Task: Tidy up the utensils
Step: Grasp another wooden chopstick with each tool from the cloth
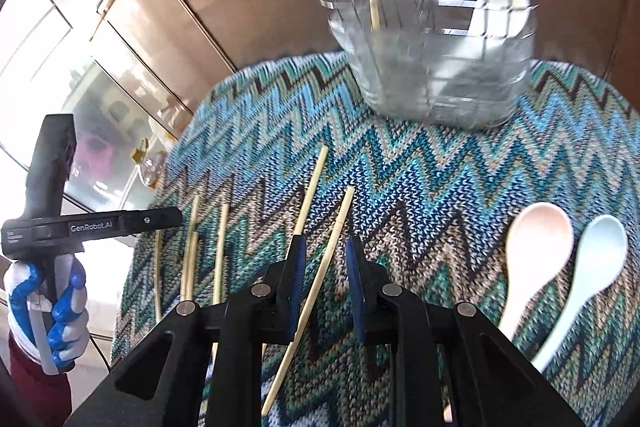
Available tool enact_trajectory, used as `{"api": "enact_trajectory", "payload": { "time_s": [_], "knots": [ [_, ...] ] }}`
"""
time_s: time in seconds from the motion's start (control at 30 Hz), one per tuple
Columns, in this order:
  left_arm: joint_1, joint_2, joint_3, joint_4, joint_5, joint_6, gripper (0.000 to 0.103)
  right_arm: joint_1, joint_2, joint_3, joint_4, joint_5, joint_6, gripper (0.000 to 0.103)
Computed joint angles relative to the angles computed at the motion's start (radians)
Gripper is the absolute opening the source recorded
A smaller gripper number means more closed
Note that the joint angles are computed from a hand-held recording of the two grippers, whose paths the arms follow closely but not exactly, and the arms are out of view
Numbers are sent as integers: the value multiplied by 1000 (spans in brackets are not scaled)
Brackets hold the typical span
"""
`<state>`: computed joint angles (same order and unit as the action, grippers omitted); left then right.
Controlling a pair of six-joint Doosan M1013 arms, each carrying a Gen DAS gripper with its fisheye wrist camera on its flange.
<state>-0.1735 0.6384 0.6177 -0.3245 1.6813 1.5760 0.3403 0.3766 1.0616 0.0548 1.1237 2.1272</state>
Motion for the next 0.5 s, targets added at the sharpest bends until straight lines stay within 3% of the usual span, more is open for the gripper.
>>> {"api": "enact_trajectory", "payload": {
  "time_s": [0.3,0.5],
  "knots": [
    [-9,41,-39,18,64,-15,15,-25,77,-86,62,108,-32,18],
    [-13,52,-47,27,74,-12,8,-34,119,-143,82,178,-32,13]
  ]
}}
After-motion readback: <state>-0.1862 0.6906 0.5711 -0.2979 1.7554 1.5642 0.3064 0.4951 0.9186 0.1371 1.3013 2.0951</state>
